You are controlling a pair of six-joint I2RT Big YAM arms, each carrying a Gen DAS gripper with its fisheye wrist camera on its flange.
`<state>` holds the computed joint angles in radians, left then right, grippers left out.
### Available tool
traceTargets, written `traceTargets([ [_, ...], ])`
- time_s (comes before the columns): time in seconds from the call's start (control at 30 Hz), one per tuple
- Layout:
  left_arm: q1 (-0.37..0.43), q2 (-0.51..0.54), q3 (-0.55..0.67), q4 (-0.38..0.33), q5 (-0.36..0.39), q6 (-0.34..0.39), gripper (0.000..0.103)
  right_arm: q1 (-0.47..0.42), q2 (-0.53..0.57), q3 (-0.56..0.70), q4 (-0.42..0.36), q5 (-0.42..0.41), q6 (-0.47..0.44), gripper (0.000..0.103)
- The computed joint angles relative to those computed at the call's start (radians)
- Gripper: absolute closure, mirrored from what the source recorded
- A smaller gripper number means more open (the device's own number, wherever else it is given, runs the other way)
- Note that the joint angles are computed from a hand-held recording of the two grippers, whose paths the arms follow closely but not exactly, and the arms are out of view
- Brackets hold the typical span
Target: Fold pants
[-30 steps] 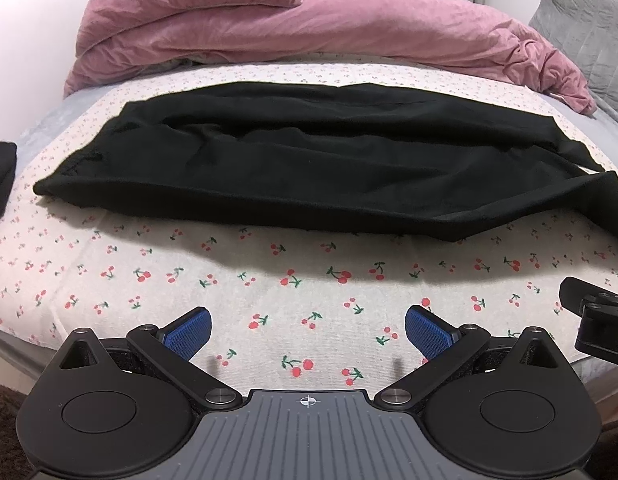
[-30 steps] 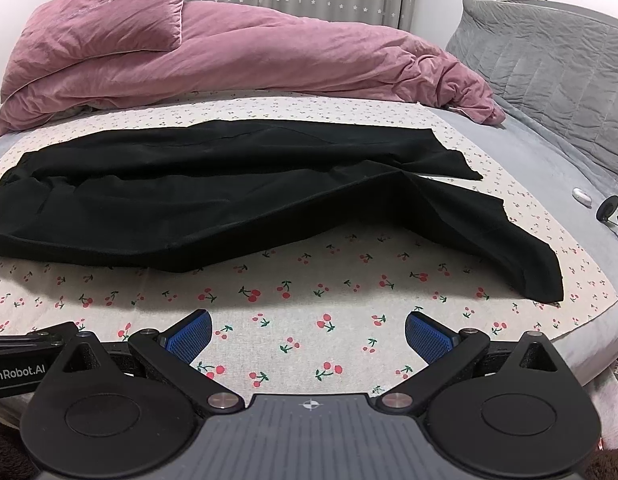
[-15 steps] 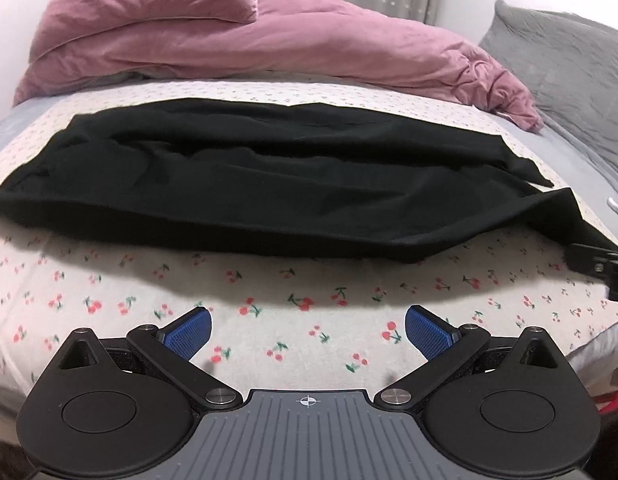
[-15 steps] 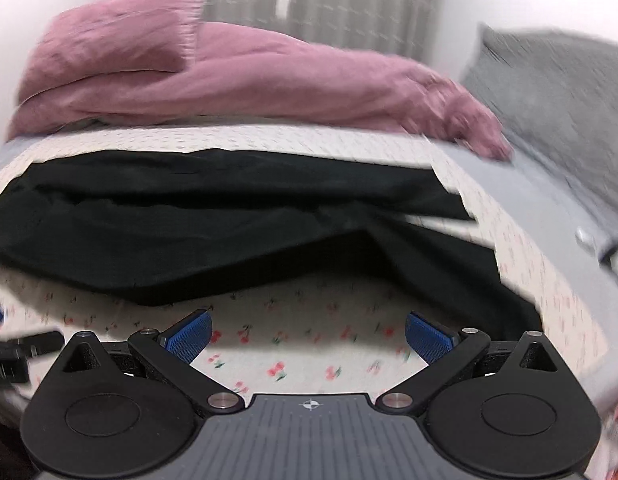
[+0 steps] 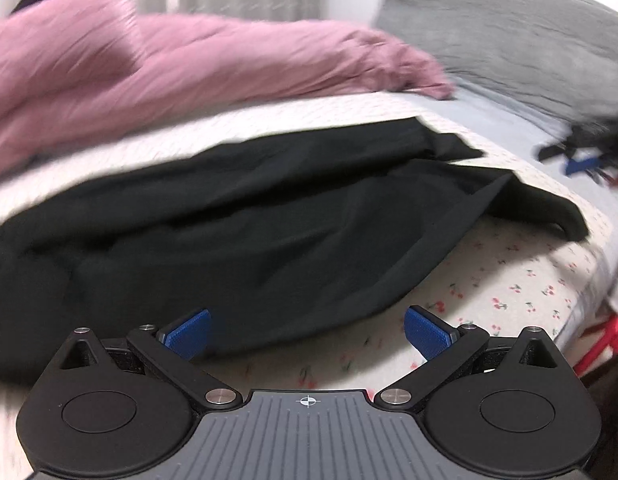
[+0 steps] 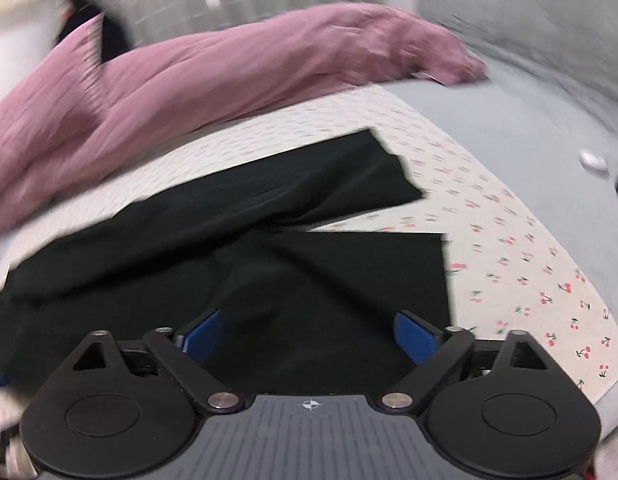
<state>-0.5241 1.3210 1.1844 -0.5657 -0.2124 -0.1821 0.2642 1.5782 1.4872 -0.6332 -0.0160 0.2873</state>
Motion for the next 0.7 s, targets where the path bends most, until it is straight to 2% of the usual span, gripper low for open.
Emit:
traceTargets([
  [0.13, 0.003, 0.033, -0.019, 0.125, 0.067, 0.144, 0.001, -0.056, 0.097, 0.062, -0.026, 0.013, 0.065, 0.036],
  [0.23, -0.004, 0.067, -0.034, 0.201, 0.096, 0.235, 0.004, -0.092, 0.15, 0.082, -0.02, -0.004, 0.119, 0.045],
  [0.33, -0.001, 0.113, -0.021, 0.212, 0.125, 0.275, 0.014, -0.108, 0.184, 0.096, 0.01, -0.029, 0.132, 0.052],
  [0.37, -0.001, 0.129, -0.012, 0.211, 0.135, 0.286, 0.017, -0.109, 0.189, 0.098, 0.026, -0.039, 0.127, 0.058],
  [0.4, -0.001, 0.14, -0.006, 0.21, 0.147, 0.298, 0.025, -0.108, 0.196, 0.105, 0.035, -0.051, 0.115, 0.064],
  [0.43, 0.004, 0.149, -0.002, 0.209, 0.166, 0.307, 0.035, -0.103, 0.208, 0.122, 0.024, -0.056, 0.093, 0.082],
  [0.47, 0.007, 0.157, 0.002, 0.206, 0.185, 0.313, 0.04, -0.099, 0.218, 0.137, 0.014, -0.054, 0.066, 0.096],
  [0.53, 0.015, 0.168, 0.006, 0.201, 0.21, 0.319, 0.063, -0.085, 0.229, 0.16, 0.005, -0.016, 0.024, 0.099],
  [0.57, 0.018, 0.168, 0.002, 0.208, 0.211, 0.318, 0.068, -0.082, 0.23, 0.165, 0.011, 0.009, 0.012, 0.1],
  [0.63, 0.022, 0.172, 0.008, 0.204, 0.204, 0.322, 0.093, -0.09, 0.233, 0.175, 0.036, 0.048, -0.005, 0.101],
  [0.67, 0.028, 0.169, 0.007, 0.2, 0.221, 0.326, 0.099, -0.093, 0.235, 0.179, 0.048, 0.069, -0.008, 0.101],
  [0.7, 0.036, 0.164, 0.008, 0.191, 0.254, 0.328, 0.099, -0.098, 0.239, 0.184, 0.056, 0.087, -0.01, 0.101],
])
